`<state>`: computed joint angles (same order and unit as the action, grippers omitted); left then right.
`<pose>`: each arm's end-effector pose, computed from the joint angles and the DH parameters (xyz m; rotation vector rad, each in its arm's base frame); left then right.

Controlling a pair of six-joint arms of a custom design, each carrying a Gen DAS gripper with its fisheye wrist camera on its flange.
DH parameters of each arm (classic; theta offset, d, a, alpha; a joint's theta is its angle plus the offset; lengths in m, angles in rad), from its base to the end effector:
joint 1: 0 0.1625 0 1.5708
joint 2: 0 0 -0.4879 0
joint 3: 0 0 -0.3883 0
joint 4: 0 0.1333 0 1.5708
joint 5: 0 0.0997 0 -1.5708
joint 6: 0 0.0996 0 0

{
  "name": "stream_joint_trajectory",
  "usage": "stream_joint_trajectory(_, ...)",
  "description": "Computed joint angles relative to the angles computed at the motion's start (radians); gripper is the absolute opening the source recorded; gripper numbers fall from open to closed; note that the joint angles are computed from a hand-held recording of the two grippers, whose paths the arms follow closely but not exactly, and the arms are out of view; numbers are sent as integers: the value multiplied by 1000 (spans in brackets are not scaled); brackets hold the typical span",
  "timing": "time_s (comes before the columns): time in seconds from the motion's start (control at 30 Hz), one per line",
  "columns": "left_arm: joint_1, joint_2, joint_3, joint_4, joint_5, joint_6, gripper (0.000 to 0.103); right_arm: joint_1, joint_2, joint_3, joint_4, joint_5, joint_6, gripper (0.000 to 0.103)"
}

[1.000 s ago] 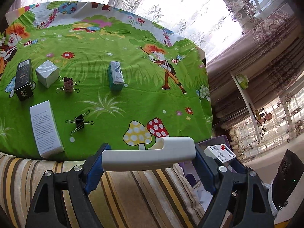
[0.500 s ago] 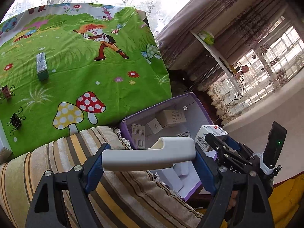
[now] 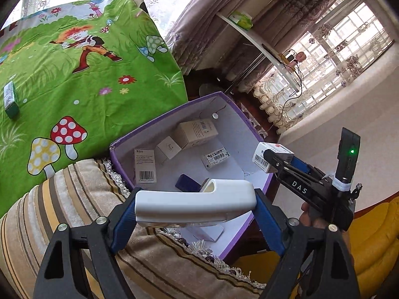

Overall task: Organize rigid objects
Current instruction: 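Open both tools to drop the holder and red-logo box into the purple box, then move both open tools back toward the bed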

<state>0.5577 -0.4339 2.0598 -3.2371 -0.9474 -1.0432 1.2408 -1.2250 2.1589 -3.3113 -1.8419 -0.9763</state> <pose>-0.3434 -0.4399 -0.0969 -0.0592 2.7459 -0.7864 -0.0723 -0.5403 0.3149 0.6239 -2.2986 0.6087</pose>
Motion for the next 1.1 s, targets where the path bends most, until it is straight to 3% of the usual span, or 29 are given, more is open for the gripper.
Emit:
stream_joint_trajectory(0.17, 10, 1, 2, -17, -27, -1, 88, -1, -1, -14, 13, -3, 30, 73)
stream_joint_trajectory(0.33, -3, -4, 8, -12, -4, 11, 88, 0, 5, -18, 18, -11, 32, 75)
stream_joint_trajectory(0.4, -7, -8, 15, -27, -3, 16, 88, 1, 4, -21, 26, -16, 37, 82)
stream_joint_trajectory(0.73, -50, -62, 103, -66, 105, -34, 87, 8, -9, -6, 25, 6, 30, 83)
stream_joint_trajectory(1.1, -93, -115, 255, -102, 195, -206, 87, 51, -20, 59, 77, 57, -16, 83)
